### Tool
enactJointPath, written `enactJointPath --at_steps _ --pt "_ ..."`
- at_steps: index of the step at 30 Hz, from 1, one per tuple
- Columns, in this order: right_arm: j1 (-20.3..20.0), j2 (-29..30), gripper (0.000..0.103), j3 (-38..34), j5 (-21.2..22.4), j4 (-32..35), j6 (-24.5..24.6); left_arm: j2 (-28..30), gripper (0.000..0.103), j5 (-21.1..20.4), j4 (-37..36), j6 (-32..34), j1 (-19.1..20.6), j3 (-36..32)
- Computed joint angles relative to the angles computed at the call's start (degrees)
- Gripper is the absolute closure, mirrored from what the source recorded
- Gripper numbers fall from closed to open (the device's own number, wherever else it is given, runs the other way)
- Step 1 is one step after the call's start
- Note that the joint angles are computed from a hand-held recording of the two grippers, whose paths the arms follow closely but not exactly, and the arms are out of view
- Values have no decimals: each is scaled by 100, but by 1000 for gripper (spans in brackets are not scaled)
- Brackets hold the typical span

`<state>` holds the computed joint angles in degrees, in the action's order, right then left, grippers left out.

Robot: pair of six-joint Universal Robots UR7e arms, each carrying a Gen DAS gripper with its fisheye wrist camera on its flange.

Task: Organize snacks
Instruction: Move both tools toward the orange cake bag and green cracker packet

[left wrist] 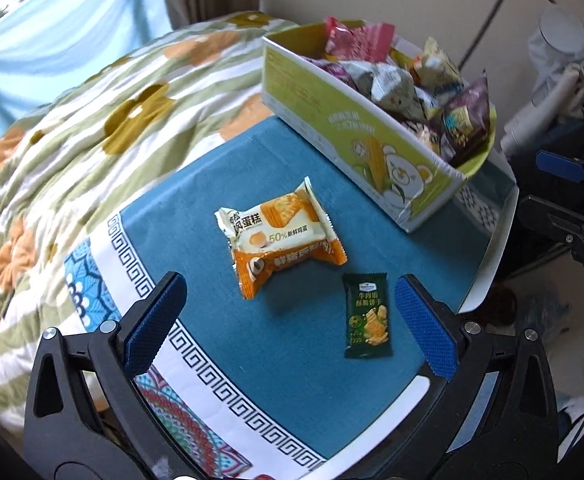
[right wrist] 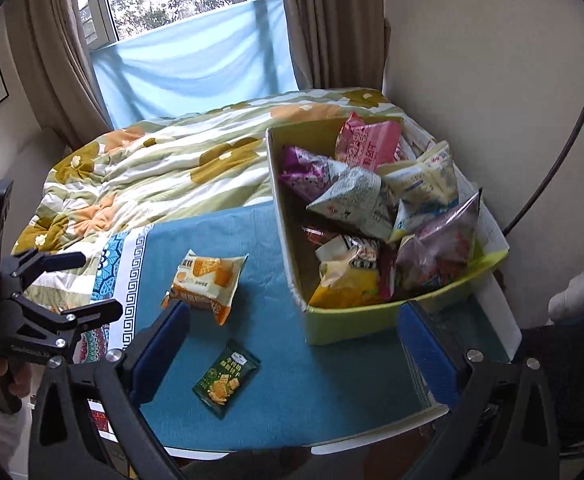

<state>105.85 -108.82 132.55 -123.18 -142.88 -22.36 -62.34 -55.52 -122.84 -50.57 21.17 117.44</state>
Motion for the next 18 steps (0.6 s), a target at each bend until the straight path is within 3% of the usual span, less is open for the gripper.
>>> enactJointPath --at_steps 4,7,10,14,18 --pt "-25 68 0 478 -212 -283 142 467 0 -73 -41 1526 416 -274" --pt "-120 246 0 923 -368 -907 -41 886 0 -76 79 2331 696 -533" --pt "-321 615 0 1372 -579 -1827 -445 1223 0 61 18 2826 909 -661" --pt "-836 695 0 1558 -157 -1688 -243 1584 0 113 -43 3484 1139 -844" --pt "-959 952 0 1704 -142 -2071 -116 1813 0 165 -33 3851 1280 -964"
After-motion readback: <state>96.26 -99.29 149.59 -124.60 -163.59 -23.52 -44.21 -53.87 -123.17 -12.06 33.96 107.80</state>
